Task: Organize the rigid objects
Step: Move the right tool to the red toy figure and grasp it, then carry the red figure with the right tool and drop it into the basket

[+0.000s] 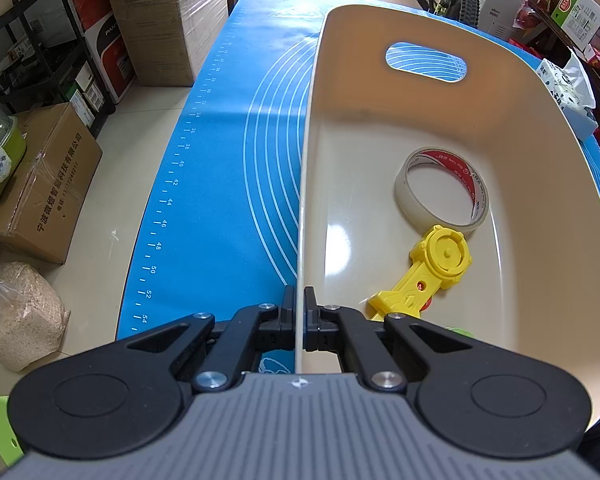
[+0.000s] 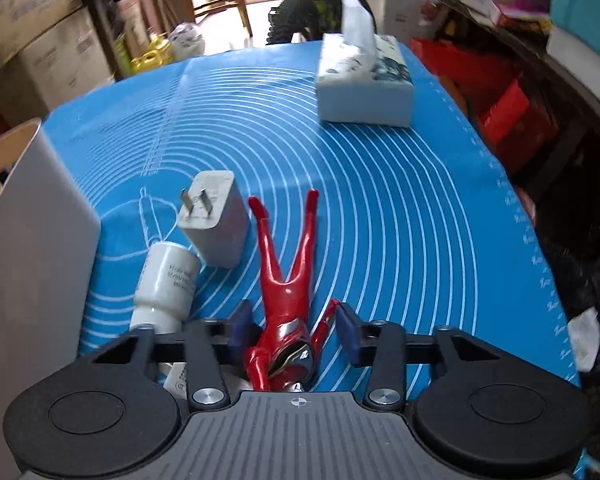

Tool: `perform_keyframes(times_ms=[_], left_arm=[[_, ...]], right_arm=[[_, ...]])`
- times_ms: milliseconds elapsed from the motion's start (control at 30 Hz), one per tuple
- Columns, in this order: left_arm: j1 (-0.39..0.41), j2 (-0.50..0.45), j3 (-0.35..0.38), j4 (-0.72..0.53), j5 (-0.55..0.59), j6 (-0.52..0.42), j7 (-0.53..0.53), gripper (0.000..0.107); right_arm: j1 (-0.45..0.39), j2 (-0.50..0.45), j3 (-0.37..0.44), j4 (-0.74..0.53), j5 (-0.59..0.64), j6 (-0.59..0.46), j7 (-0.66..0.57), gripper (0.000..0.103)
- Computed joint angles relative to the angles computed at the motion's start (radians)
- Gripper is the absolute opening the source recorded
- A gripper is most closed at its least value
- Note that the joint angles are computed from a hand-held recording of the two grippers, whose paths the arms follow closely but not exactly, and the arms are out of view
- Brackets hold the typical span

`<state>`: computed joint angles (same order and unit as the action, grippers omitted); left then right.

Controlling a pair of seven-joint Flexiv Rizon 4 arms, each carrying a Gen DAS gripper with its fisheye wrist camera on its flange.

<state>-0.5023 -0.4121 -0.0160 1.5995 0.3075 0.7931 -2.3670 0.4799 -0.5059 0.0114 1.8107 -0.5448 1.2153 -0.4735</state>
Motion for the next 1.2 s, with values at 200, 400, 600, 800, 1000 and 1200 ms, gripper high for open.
perform_keyframes(times_ms=[200,400,600,800,1000,1200], left_arm=[[0.000,0.000,0.000,-0.001,0.000,0.000,0.000,0.003],[0.000,0.000,0.000,-0.001,0.000,-0.001,0.000,0.003],[0.000,-0.001,0.000,-0.001,0.001,-0.001,0.000,0.003],[0.000,-0.001,0.000,-0.001,0.001,-0.002,0.000,0.003],[0.000,-0.001,-0.001,-0.001,0.001,-0.001,0.000,0.003],[0.000,-0.001,0.000,-0.001,0.001,-0.002,0.000,0.003]], right_arm=[[0.037,0.017,-0.056,0.043,-0.064,0.061,0.076,0.033],[0.061,0.046,-0.097,0.084,-0.186,0.078,0.147,0.033],[0.068,0.089,-0.146,0.131,-0.366,0.127,0.301,0.033],[0.021,0.128,-0.100,0.140,-0.459,0.125,0.380,0.033],[-0.004,0.179,-0.064,0.134,-0.594,0.125,0.467,0.033],[-0.015,0.172,-0.016,0.063,-0.672,0.139,0.475,0.033]])
